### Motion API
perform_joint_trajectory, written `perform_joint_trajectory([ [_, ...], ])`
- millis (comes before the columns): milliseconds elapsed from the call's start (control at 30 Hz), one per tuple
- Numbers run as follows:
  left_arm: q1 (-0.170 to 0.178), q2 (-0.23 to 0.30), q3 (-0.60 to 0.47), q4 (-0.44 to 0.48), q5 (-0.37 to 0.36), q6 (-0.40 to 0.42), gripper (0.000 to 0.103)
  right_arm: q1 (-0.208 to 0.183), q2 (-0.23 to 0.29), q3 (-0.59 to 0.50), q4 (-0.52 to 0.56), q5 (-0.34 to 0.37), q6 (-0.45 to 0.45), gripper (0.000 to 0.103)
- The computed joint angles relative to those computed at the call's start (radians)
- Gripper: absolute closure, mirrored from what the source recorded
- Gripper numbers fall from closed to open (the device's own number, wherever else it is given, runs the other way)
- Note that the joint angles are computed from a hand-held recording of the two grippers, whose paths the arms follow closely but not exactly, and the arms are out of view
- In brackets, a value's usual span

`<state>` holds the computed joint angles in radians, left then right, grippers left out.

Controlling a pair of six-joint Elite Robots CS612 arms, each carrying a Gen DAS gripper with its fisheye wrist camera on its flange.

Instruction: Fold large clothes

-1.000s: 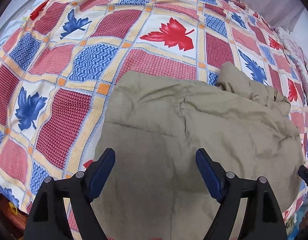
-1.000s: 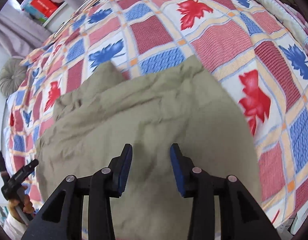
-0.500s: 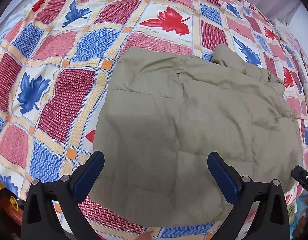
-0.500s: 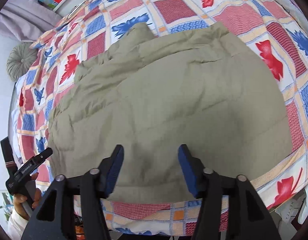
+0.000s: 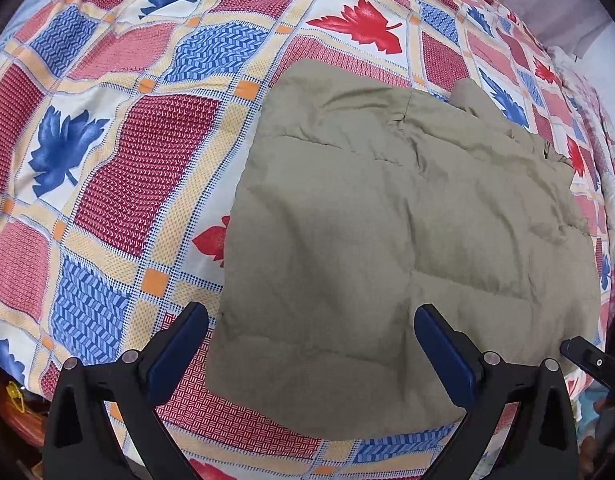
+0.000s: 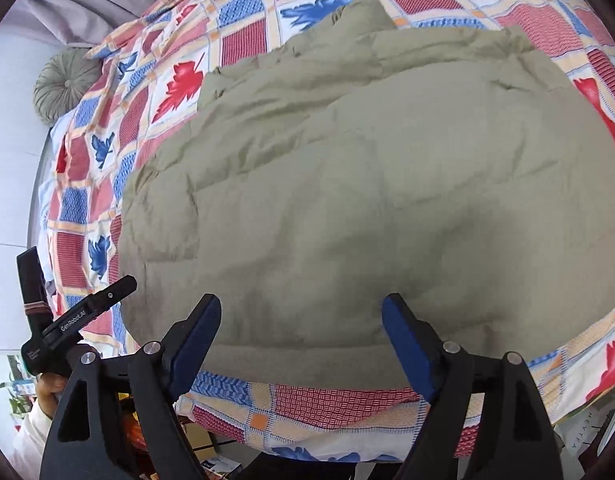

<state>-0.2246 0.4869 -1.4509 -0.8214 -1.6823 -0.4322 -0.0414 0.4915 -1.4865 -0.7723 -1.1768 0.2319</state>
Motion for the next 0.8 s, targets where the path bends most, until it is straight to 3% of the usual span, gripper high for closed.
perform_joint_trajectory([
  [133,0.031,0.015,-0.013,-0.029,-0.083,-0.001,0.000,0.008,-0.001,0.007,0.012,-0.006,-0.009,0.018],
  [300,0.085,0.030,0.012,-0.081,-0.258,0.042,0.000,0.008,-0.001,0.009,0.020,-0.004,-0.007,0.018],
  [467,0.133,0.041,0.092,-0.105,-0.491,0.102,0.000,0.008,0.000,0.011,0.024,-0.007,-0.005,0.018],
  [600,0.135,0.035,0.161,-0.104,-0.599,0.173,0.000,0.010,0.003,0.012,0.024,-0.017,-0.005,0.018],
  [733,0.124,0.027,0.213,-0.157,-0.722,0.191,0.000,0.012,0.006,0.013,0.022,-0.022,-0.004,0.018],
  [800,0.111,0.017,0.234,-0.142,-0.737,0.223,0.000,0.013,0.006,0.015,0.023,-0.027,-0.004,0.018],
])
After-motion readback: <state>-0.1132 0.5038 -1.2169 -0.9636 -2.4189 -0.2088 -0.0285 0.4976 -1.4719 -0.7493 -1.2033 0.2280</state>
